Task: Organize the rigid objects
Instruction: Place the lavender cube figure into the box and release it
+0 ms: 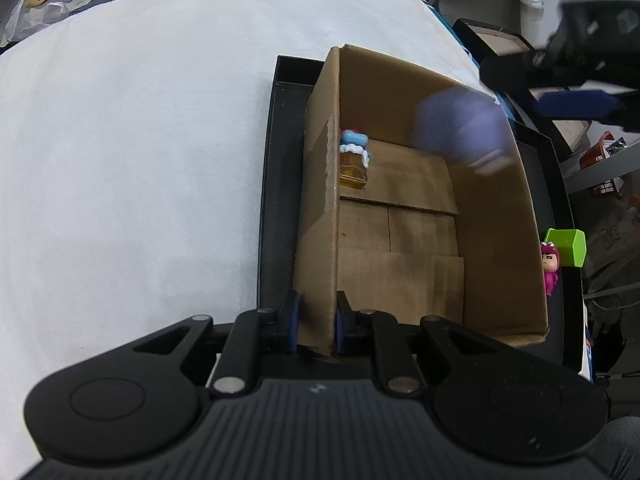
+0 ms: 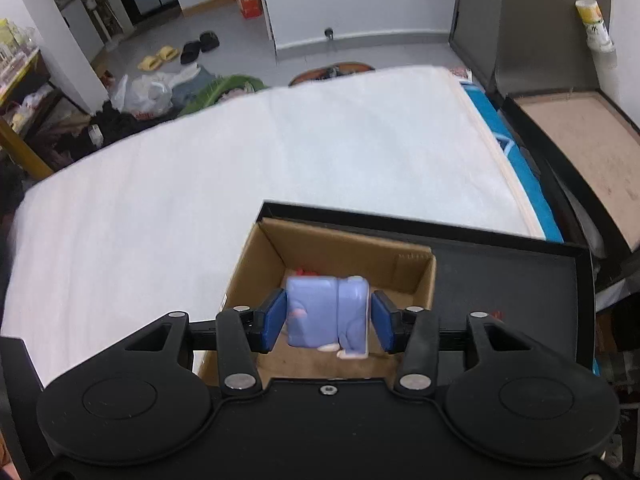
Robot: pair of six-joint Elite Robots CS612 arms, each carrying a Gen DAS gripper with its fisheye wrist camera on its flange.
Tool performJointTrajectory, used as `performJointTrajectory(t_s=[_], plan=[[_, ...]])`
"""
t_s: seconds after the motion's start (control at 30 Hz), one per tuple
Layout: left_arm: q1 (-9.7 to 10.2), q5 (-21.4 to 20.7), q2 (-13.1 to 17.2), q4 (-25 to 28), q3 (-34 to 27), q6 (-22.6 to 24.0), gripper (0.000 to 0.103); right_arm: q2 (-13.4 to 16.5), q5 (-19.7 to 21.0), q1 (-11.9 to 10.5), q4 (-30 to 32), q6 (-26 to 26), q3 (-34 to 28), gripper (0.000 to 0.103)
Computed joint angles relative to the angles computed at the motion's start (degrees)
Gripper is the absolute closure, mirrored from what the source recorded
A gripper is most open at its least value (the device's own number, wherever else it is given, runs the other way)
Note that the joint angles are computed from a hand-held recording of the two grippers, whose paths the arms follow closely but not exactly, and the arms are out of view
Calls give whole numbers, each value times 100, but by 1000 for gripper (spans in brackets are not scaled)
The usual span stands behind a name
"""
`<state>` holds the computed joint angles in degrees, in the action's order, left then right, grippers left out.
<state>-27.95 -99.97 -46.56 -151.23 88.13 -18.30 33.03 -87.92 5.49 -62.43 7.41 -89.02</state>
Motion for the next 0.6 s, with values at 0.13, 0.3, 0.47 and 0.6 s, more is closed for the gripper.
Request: performJointTrajectory(t_s=[0.13,0.3,0.47,0.6], plan=[[-20,111,-12,9,5,1,86,12,134,-55,-87,207,-98,29],[-11,92,-17,-20,12,-39,86,44,143,-128,-50,190,-313,29],[-63,222,-36,24,11,-37,86,125,210,-264,20,312,-596,29],[-88,293,-48,32,18,-73,86,193,360,-408,129,425,-817,29]])
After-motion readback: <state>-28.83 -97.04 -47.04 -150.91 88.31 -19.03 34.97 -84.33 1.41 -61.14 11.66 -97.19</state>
